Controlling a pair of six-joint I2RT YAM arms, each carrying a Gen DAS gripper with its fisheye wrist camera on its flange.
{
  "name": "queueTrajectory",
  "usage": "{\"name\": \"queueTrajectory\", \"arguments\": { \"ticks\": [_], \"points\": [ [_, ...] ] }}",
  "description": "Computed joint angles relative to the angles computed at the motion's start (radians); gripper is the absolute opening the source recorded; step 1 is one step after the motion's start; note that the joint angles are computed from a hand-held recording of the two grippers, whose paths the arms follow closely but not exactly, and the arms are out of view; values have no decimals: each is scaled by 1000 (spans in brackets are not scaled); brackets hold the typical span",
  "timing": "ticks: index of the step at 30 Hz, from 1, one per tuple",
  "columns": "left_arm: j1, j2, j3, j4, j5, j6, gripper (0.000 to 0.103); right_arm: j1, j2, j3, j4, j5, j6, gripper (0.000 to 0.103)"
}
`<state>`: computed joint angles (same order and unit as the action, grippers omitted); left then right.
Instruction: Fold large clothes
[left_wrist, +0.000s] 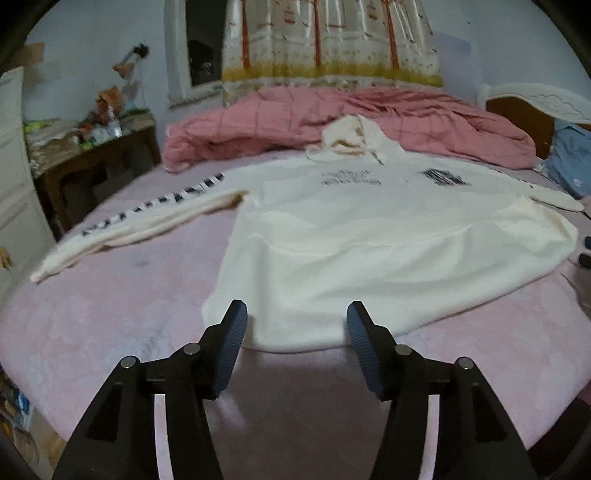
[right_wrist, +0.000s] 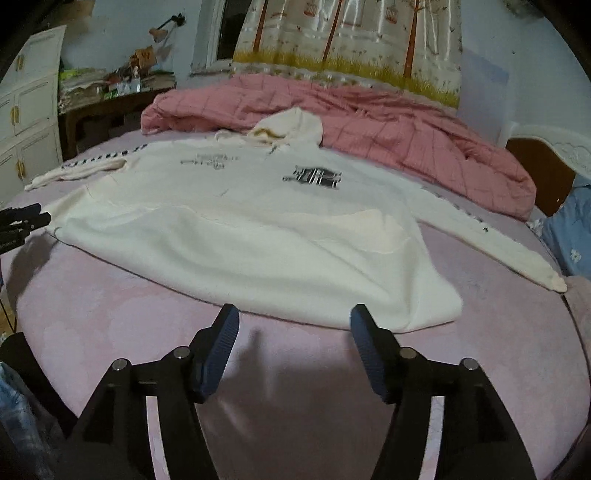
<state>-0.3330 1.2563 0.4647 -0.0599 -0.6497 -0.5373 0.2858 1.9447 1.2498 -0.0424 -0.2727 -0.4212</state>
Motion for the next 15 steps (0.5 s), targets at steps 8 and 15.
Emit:
{"name": "queueTrajectory", "arguments": {
  "ticks": [8, 15],
  "points": [
    [80, 248, 130, -2, 28, 103, 81, 77, 136, 65, 107, 309, -118, 76],
    [111, 338, 167, 73, -37, 162, 33, 57, 303, 348, -55, 306, -35, 66]
  ]
}}
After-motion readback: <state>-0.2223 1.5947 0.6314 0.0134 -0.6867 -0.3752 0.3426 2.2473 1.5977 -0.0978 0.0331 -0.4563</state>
